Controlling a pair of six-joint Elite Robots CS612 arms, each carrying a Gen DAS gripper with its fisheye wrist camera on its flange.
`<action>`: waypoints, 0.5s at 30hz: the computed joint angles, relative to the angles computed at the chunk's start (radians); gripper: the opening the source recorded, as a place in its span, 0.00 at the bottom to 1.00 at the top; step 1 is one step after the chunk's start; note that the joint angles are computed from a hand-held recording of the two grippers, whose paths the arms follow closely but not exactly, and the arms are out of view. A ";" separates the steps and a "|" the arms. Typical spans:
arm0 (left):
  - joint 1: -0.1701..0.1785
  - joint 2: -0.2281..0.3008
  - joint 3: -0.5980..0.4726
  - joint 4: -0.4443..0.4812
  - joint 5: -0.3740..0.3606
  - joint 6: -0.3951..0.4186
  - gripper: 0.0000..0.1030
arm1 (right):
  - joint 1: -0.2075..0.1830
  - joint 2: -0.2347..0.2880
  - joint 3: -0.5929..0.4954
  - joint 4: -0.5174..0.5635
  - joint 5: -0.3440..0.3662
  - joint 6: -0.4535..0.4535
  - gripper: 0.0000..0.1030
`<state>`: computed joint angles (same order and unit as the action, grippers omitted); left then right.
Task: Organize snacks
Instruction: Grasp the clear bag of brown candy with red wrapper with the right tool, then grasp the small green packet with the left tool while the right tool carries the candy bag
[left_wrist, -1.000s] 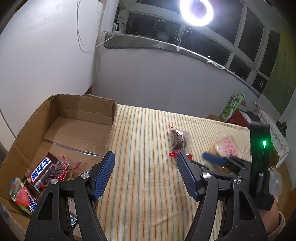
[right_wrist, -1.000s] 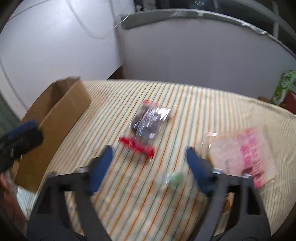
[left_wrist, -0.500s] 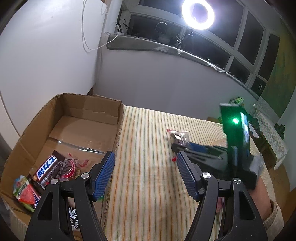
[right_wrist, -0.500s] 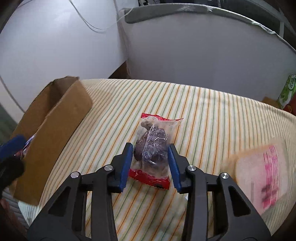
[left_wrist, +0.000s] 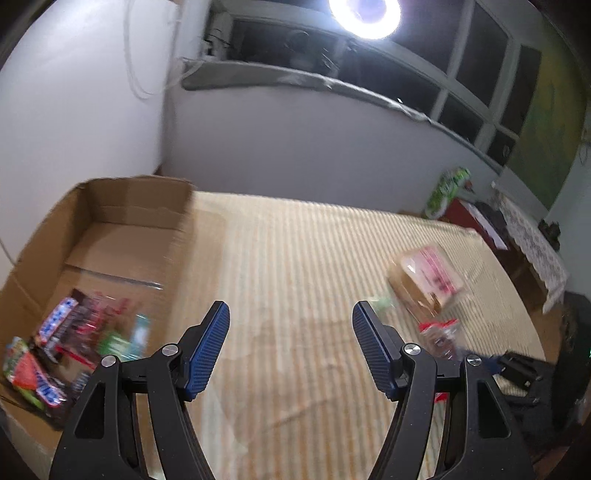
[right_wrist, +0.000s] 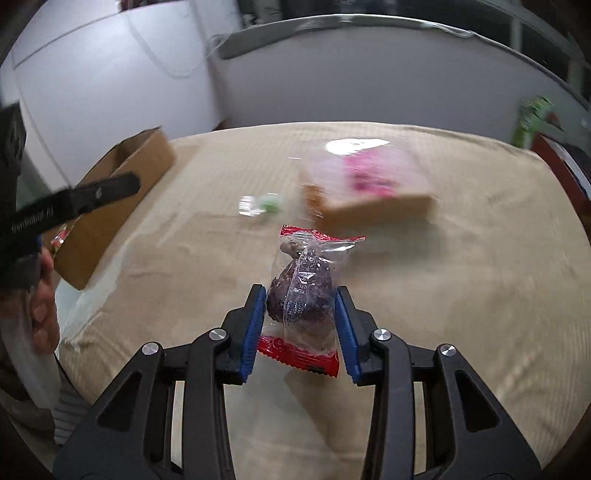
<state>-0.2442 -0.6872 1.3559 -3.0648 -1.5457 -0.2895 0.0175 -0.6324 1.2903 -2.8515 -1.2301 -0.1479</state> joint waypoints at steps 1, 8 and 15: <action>-0.006 0.000 0.002 0.002 0.003 0.009 0.67 | -0.007 -0.004 0.012 -0.013 -0.002 0.005 0.38; -0.054 0.045 -0.078 0.128 0.045 0.093 0.67 | -0.042 -0.016 0.054 -0.073 0.067 0.030 0.38; -0.051 0.121 -0.208 0.217 0.020 0.099 0.67 | -0.049 -0.009 0.060 -0.114 0.110 0.064 0.38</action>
